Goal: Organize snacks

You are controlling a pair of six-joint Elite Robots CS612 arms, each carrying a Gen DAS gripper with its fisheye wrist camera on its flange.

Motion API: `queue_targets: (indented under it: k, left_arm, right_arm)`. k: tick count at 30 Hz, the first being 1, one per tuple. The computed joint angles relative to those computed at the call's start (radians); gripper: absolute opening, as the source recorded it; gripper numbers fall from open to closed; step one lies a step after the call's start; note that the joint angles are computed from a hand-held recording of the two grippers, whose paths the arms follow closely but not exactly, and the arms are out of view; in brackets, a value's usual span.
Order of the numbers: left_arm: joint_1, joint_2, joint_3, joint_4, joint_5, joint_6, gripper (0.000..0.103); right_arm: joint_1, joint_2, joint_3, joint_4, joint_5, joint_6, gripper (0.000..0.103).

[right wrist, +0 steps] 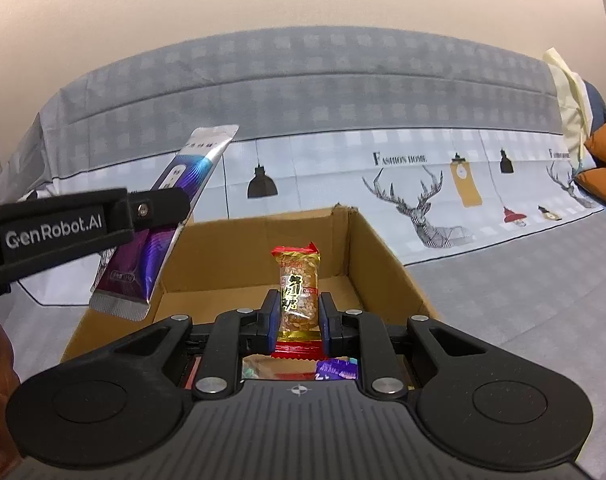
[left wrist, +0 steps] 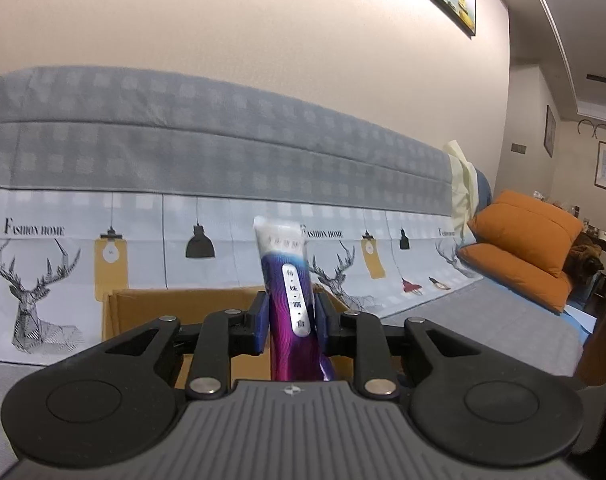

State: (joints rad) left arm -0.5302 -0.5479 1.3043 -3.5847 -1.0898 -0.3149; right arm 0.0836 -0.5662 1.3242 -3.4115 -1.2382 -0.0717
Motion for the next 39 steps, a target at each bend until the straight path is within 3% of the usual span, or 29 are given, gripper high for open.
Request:
queue_targets:
  k: [1, 2, 3, 9, 11, 13, 15, 17, 21, 23, 27, 29, 32, 35, 39]
  left_arm:
    - [0.001, -0.001, 0.001, 0.005, -0.005, -0.006, 0.050]
    - [-0.001, -0.001, 0.002, 0.001, 0.002, -0.005, 0.059]
    - [-0.003, -0.002, 0.002, -0.002, 0.012, 0.001, 0.059]
    - [-0.007, -0.020, 0.035, -0.015, 0.037, 0.010, 0.065]
    - [-0.010, -0.036, 0.063, -0.030, 0.046, 0.011, 0.080]
    - [-0.015, -0.058, 0.103, -0.056, 0.047, 0.016, 0.086]
    - [-0.020, -0.085, 0.144, -0.061, 0.047, 0.010, 0.088]
    - [-0.029, -0.113, 0.181, -0.042, 0.074, -0.021, 0.092]
    - [-0.061, -0.179, 0.250, 0.052, 0.178, -0.117, 0.093]
    - [-0.075, -0.215, 0.290, 0.117, 0.202, -0.210, 0.103]
    - [-0.094, -0.262, 0.354, 0.249, 0.187, -0.411, 0.103]
    - [-0.105, -0.261, 0.373, 0.300, 0.192, -0.469, 0.103]
    - [-0.099, -0.270, 0.363, 0.521, 0.144, -0.556, 0.103]
    - [-0.081, -0.264, 0.358, 0.529, 0.107, -0.554, 0.103]
    - [-0.069, -0.258, 0.346, 0.564, 0.131, -0.579, 0.103]
  right_arm:
    - [0.001, -0.001, -0.002, 0.024, -0.001, -0.006, 0.025]
    - [0.004, -0.003, -0.003, 0.041, -0.012, -0.009, 0.041]
    - [0.006, -0.003, -0.003, 0.046, -0.028, -0.008, 0.055]
    - [0.006, -0.002, -0.003, 0.020, -0.032, 0.022, 0.059]
    - [0.004, -0.007, 0.002, 0.022, -0.027, 0.035, 0.062]
    - [0.000, -0.019, 0.017, 0.016, -0.019, 0.050, 0.070]
    - [-0.005, -0.036, 0.036, 0.010, -0.007, 0.051, 0.091]
    - [-0.014, -0.058, 0.061, -0.005, 0.008, 0.048, 0.102]
    - [-0.037, -0.111, 0.120, -0.032, 0.042, 0.014, 0.103]
    - [-0.049, -0.135, 0.154, -0.039, 0.046, -0.011, 0.103]
    - [-0.064, -0.162, 0.229, -0.083, 0.021, -0.029, 0.103]
    - [-0.062, -0.173, 0.254, -0.060, -0.003, 0.002, 0.103]
    - [-0.056, -0.174, 0.268, -0.068, 0.012, -0.057, 0.103]
    - [-0.036, -0.166, 0.261, -0.048, -0.047, -0.153, 0.103]
    - [-0.029, -0.160, 0.243, 0.008, -0.039, -0.199, 0.103]
